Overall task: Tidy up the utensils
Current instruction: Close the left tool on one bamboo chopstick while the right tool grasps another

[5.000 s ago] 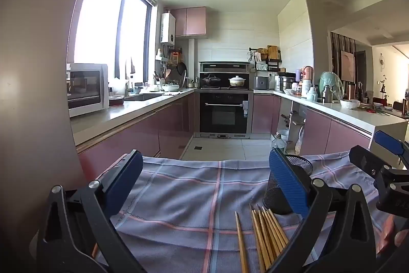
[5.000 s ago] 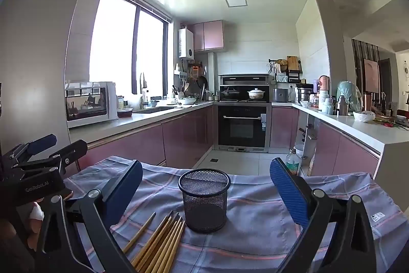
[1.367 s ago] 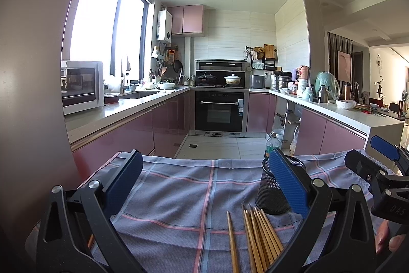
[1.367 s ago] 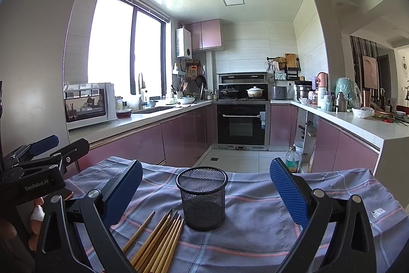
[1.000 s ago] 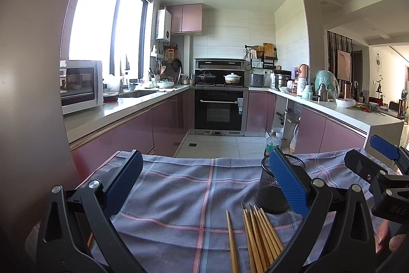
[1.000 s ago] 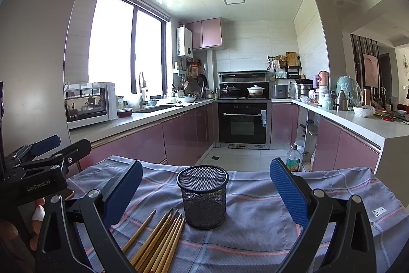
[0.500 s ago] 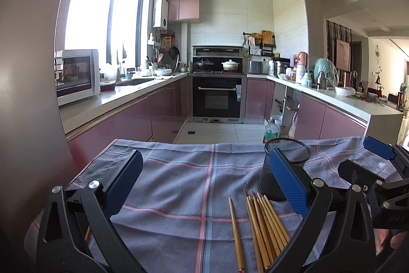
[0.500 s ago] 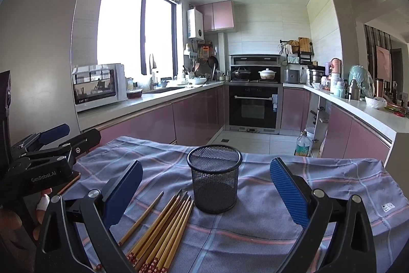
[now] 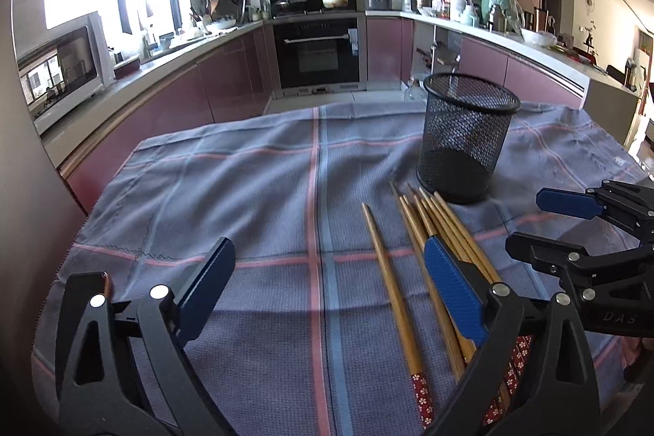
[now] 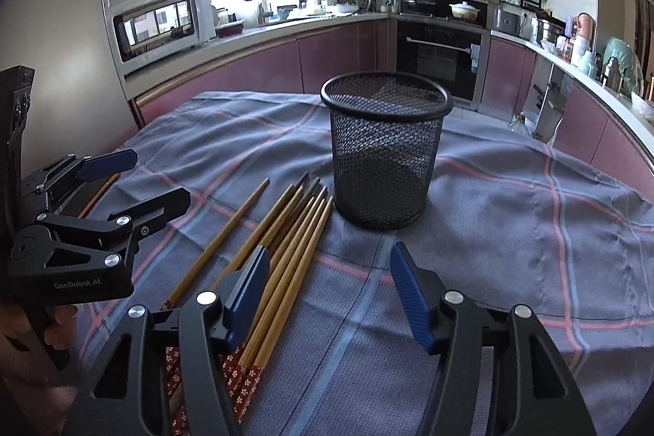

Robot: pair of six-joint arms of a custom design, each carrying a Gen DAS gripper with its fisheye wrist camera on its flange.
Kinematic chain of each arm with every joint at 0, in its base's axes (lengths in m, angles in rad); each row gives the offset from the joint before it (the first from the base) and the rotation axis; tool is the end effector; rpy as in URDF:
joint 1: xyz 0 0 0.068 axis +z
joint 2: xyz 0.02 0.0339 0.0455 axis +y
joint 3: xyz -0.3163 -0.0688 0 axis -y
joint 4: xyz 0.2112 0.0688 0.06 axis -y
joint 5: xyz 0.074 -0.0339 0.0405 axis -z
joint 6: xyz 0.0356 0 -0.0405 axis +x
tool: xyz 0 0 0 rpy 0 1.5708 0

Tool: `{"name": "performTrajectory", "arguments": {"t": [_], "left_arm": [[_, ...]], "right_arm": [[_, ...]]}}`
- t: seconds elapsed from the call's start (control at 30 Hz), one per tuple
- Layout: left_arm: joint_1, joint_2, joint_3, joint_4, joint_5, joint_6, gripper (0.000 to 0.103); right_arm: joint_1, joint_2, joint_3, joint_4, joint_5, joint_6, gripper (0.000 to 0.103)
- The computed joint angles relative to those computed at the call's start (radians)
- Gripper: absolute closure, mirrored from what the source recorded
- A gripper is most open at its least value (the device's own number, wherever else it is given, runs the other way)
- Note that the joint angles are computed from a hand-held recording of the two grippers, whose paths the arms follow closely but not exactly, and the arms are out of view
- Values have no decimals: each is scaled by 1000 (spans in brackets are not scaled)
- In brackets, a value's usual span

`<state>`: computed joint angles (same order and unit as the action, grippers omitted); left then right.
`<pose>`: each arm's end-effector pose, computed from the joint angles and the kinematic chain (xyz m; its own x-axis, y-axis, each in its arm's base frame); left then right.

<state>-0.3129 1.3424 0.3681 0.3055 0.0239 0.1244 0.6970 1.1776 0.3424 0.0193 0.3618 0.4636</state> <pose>0.1925 -0.0632 0.2126 -0.5450 0.3067 -0.7803 0.3963 0.9144 0.0826 0.1297 0.0921 0.2112 -0.6848 -0.0279 -0.7282 -0.1209 0.9898 0.0758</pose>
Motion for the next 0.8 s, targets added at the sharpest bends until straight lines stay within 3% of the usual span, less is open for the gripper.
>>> {"name": "performTrajectory", "arguments": {"t": [0.13,0.23,0.5,0.67,0.8], "left_arm": [[-31,97,0,34,-15,1,21],[-63,139,10,35,-25,3,23],[-81,188,53,-25,-5,13,34],[-55,218,87,-71,45,32,48],[-33,244,112,-107,88,43,51]], "right_arm": [[-33,68,-4,26,-59,-13,62],[-78,105,-7,44,-125,-20,67],[-108,151,4,66,-176,-45,70],[-128,169,31,38,-188,-54,71],[-128,203,57,19,-181,-58,75]]}}
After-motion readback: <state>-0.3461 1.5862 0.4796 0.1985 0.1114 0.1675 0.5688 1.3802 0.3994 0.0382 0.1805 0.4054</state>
